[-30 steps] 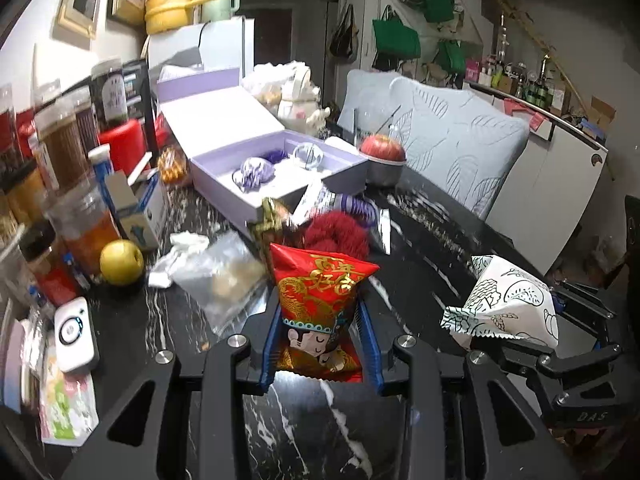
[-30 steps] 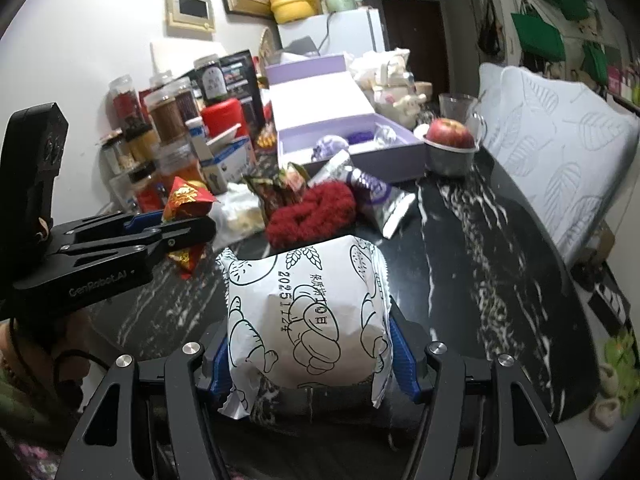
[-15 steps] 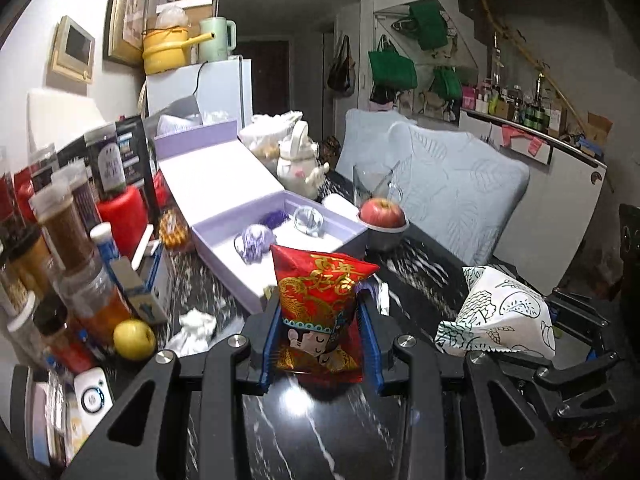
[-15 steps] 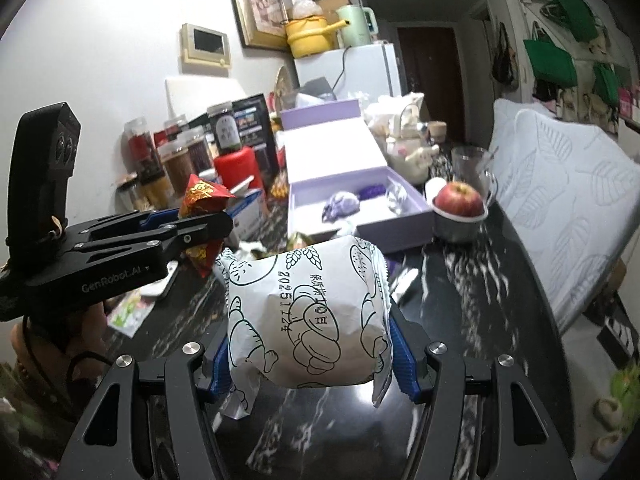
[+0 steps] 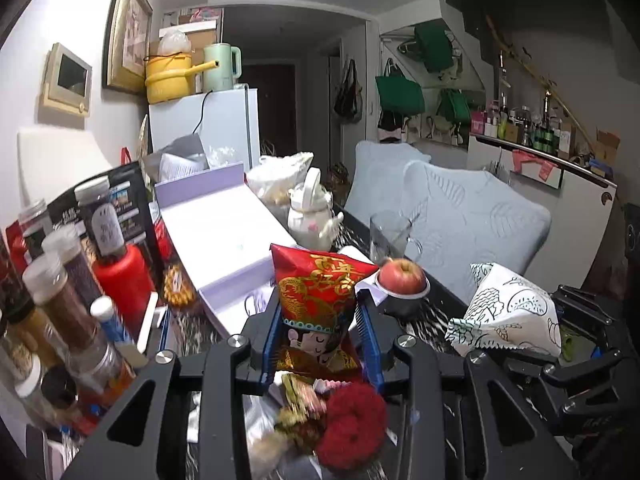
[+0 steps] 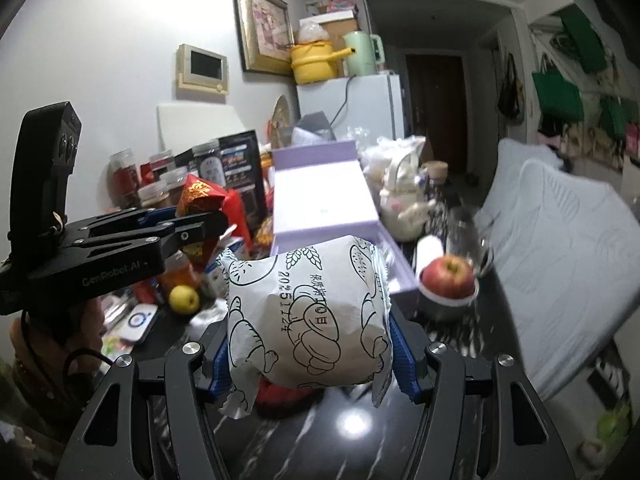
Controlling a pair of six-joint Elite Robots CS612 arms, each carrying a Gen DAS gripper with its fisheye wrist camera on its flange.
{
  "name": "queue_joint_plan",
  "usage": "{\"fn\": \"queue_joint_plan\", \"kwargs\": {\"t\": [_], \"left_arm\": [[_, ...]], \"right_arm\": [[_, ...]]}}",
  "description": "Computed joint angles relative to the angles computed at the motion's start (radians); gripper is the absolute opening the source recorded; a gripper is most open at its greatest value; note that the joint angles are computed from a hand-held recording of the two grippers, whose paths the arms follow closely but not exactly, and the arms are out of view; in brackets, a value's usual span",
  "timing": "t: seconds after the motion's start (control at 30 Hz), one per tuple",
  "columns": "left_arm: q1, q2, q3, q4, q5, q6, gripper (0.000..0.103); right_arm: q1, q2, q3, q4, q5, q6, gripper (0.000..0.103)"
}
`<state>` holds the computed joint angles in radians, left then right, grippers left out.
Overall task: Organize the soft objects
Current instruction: 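Carry the red snack packet and white bread bag over the lavender gift box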
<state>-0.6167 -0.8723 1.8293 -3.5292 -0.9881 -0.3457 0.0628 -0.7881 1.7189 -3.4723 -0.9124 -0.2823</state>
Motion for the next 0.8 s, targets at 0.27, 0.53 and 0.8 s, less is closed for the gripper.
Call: {"fn": "queue_joint_plan", "kwargs": {"t": [0.27, 0.53, 0.8], "left_arm": [[0.043, 0.027, -0.075, 0.019, -0.005, 0.035, 0.034], [0.083, 0.067, -0.156, 0.021, -0.006, 0.065, 0.034], [0.115, 0.111, -0.248, 0.070, 0.038, 0.051, 0.034]], "right_arm": [[0.023, 0.035, -0.110, 0.026, -0.028, -0.016, 0.064], [0.044, 0.090, -0.240, 0.064, -0.026, -0.003, 0.064], [0.066, 0.152, -0.377, 0.131, -0.048, -0.004, 0.064]]}}
